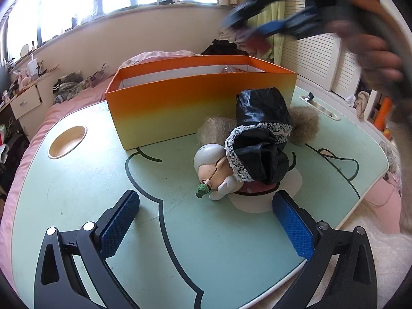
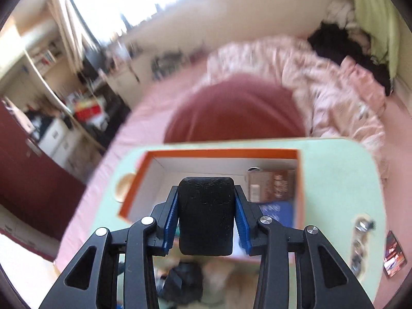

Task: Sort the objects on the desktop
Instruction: 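Grasp the black rectangular pouch in the box with the right gripper, set it on the table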

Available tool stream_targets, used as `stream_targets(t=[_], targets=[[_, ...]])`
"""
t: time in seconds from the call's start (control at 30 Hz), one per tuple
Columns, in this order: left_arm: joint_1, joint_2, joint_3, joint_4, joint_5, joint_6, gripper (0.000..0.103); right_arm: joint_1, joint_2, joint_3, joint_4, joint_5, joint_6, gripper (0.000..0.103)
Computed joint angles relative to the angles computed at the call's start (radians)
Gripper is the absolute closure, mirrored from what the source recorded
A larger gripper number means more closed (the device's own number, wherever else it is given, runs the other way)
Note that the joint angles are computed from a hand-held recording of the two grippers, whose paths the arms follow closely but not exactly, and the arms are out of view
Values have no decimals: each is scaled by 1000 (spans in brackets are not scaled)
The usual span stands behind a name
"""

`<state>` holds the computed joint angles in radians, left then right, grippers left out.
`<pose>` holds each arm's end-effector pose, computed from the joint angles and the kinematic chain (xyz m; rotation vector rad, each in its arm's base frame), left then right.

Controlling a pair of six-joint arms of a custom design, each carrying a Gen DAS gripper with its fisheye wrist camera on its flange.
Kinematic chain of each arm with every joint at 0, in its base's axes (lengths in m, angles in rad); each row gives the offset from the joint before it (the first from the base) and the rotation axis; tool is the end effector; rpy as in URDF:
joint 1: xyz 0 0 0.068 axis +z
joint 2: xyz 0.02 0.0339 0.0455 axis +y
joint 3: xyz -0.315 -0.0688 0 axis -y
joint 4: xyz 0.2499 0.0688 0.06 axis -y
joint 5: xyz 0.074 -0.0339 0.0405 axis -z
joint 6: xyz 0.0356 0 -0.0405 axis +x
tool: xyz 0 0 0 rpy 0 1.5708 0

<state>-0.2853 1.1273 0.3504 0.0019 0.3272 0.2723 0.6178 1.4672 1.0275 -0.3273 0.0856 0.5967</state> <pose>0.1715 -0.0622 0.1902 0.7936 2.1872 -0.3895 0.2609 0.1817 0.2988 0.0183 2.3896 0.4954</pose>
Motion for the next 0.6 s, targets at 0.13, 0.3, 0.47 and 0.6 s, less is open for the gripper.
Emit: stream_targets(t=[0.13,0.3,0.47,0.6], targets=[[-13,-2,2,-4,-11,-8,0,147,-123,-137,-24,204,96,64],[-31,1,6,-1,-28,-21,0,259,-31,-248,81,51,107,64],[-27,2,6,-3,-21,-17,0,307,156,-159,78,171,105,64],[-26,-2,5,-5,-17,-18,0,376,103,-234,197,332,99,46]])
